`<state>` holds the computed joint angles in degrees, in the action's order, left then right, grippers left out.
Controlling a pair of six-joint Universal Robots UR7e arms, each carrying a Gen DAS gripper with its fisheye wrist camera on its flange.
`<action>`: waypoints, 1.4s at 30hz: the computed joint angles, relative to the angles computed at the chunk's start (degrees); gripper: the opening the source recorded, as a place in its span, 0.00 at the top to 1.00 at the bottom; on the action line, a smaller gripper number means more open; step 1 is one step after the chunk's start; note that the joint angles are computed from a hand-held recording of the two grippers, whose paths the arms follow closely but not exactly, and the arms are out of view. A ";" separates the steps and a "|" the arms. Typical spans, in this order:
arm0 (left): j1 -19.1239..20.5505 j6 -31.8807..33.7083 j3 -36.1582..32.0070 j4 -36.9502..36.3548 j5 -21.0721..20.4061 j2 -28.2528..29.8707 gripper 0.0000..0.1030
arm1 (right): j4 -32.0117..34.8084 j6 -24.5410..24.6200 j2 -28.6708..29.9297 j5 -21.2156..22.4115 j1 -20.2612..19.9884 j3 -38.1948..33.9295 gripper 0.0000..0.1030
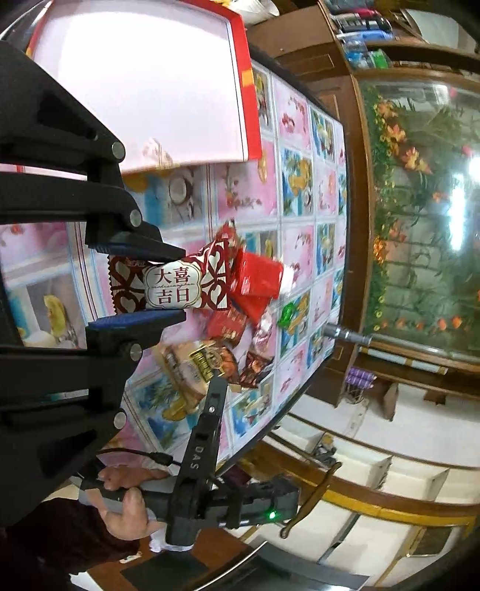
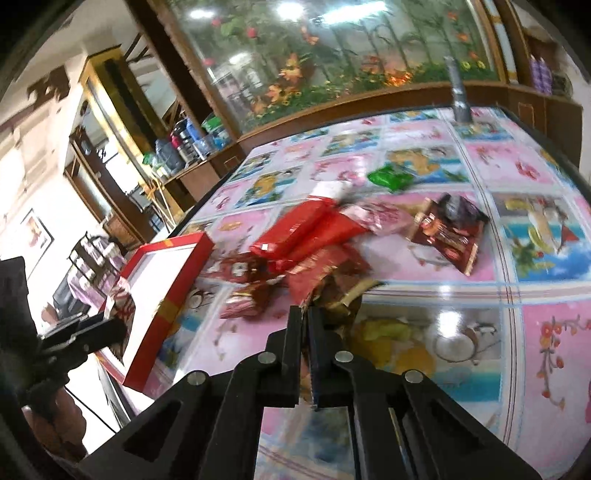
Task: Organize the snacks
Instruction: 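Carry both held snacks over to the red-rimmed white tray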
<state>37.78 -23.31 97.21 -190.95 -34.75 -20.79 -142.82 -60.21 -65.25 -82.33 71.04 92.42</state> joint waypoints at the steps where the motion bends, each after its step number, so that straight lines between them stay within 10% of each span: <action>1: -0.12 -0.25 0.78 -0.87 0.41 -0.30 0.78 | -0.64 -0.19 -0.24 -0.35 0.29 0.56 0.97; 19: -1.79 -4.28 10.78 -9.20 4.21 -4.16 0.78 | -7.41 1.32 -3.48 -7.06 4.34 5.08 0.98; 24: -1.69 -3.30 10.63 -9.75 3.81 -3.66 0.78 | -3.10 13.19 0.11 -15.06 3.22 -1.05 0.45; 35: -1.57 -4.63 11.39 -9.55 4.23 -4.10 0.78 | -9.98 11.93 5.60 -23.01 5.96 1.27 0.43; 42: -1.24 -5.64 12.77 -9.72 4.86 -4.88 0.78 | -13.92 8.96 3.76 -17.82 4.92 4.98 0.70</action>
